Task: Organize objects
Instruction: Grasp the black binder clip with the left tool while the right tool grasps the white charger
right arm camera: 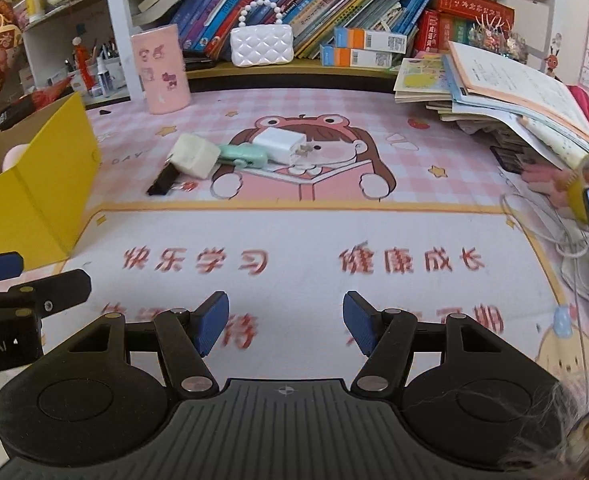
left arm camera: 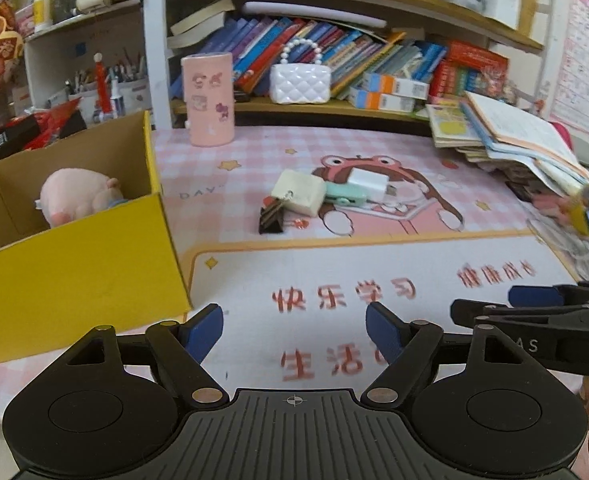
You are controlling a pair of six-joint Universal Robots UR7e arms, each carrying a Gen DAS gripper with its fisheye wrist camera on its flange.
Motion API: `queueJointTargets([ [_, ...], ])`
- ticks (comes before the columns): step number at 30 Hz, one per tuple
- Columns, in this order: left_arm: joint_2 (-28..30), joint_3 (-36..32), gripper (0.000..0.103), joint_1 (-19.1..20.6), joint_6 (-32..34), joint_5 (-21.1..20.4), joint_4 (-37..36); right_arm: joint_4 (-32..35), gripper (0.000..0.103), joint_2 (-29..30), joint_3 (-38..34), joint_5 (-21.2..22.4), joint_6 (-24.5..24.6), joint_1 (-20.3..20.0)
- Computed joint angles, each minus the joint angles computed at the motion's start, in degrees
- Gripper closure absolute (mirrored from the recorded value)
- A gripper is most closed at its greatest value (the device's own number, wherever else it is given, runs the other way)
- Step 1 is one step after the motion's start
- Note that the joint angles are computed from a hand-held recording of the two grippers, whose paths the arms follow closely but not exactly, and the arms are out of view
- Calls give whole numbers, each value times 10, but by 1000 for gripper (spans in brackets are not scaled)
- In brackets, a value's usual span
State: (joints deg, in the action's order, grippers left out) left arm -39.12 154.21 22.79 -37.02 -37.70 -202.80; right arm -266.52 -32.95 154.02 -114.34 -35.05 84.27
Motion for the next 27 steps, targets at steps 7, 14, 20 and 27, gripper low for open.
queueJointTargets([
  [7, 36, -98, 51, 69, 84, 22, -15, 127, 43, -88, -60, 51, -12, -38],
  [14, 82, -203, 54, 140, 182, 71, 3, 250, 44, -128, -142, 84, -52, -50],
  [20, 114, -272, 59, 183, 201, 88, 57, 312, 44, -121, -203, 94, -64, -52],
  [27, 139, -309, 60, 205, 249, 84, 24, 363, 44, -107, -253, 113, -90, -56],
])
